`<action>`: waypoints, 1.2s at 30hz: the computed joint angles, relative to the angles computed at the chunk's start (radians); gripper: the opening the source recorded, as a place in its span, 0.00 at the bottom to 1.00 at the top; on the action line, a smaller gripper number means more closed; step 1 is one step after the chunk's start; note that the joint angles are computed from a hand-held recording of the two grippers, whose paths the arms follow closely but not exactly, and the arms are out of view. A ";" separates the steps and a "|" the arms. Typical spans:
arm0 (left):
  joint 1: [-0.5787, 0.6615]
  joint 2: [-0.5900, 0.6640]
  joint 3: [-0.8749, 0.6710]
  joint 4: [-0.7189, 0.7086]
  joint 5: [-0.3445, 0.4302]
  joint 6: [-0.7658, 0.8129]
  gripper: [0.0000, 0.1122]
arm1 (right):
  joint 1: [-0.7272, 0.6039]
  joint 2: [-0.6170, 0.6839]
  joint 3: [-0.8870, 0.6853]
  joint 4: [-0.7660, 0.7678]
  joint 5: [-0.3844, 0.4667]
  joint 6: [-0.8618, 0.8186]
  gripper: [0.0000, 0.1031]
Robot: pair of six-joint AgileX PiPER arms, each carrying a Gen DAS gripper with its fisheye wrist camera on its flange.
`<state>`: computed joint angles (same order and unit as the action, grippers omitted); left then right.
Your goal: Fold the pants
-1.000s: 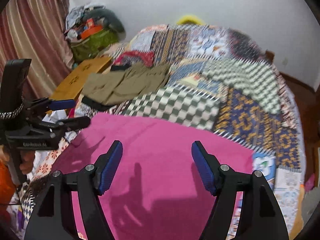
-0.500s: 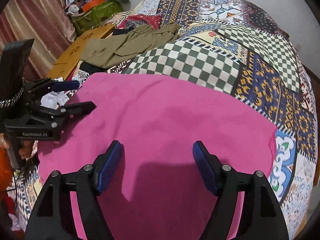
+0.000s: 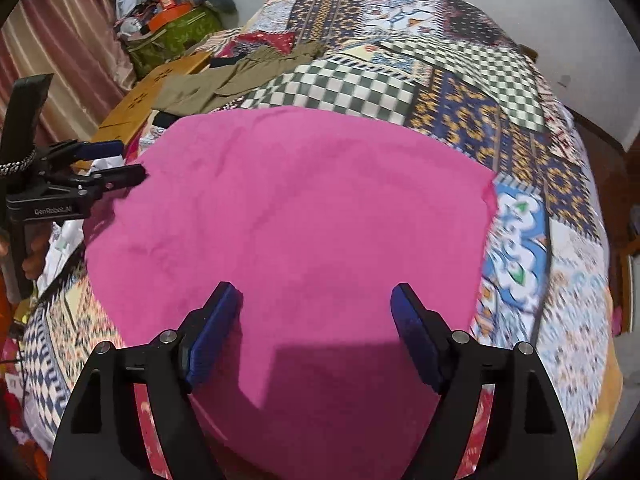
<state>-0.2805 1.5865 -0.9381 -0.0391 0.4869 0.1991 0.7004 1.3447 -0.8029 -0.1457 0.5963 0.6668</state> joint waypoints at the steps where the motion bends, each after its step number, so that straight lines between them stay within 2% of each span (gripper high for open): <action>1: 0.005 -0.015 0.018 0.004 -0.007 -0.003 0.76 | 0.012 -0.017 0.012 -0.016 0.009 0.026 0.74; 10: 0.083 -0.113 0.143 -0.156 -0.034 0.112 0.77 | 0.128 -0.099 0.065 -0.177 0.087 0.266 0.74; 14: 0.082 -0.143 0.146 -0.099 -0.002 0.031 0.77 | 0.196 -0.092 0.025 -0.271 0.166 0.359 0.74; 16: 0.101 -0.173 0.145 -0.124 0.024 0.033 0.77 | 0.212 -0.095 0.004 -0.302 0.179 0.383 0.74; 18: 0.133 -0.195 0.139 -0.191 0.055 0.076 0.77 | 0.217 -0.097 -0.021 -0.319 0.174 0.402 0.74; 22: 0.243 -0.217 0.110 -0.430 0.184 0.220 0.77 | 0.239 -0.072 -0.070 -0.353 0.147 0.446 0.74; 25: 0.299 -0.220 0.116 -0.561 0.259 0.281 0.77 | 0.232 -0.028 -0.098 -0.331 0.083 0.433 0.74; 32: 0.265 -0.213 0.156 -0.575 0.294 0.271 0.77 | 0.202 0.126 -0.133 -0.167 0.031 0.239 0.77; 34: 0.259 -0.188 0.159 -0.597 0.321 0.285 0.77 | 0.218 0.112 -0.110 -0.204 0.014 0.276 0.79; 36: 0.262 -0.170 0.168 -0.632 0.332 0.313 0.77 | 0.210 0.102 -0.105 -0.175 0.012 0.240 0.80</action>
<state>-0.0182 1.4161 -0.7698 -0.6713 0.8194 0.5123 0.9106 1.4469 -0.9079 -0.3204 0.6087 0.9067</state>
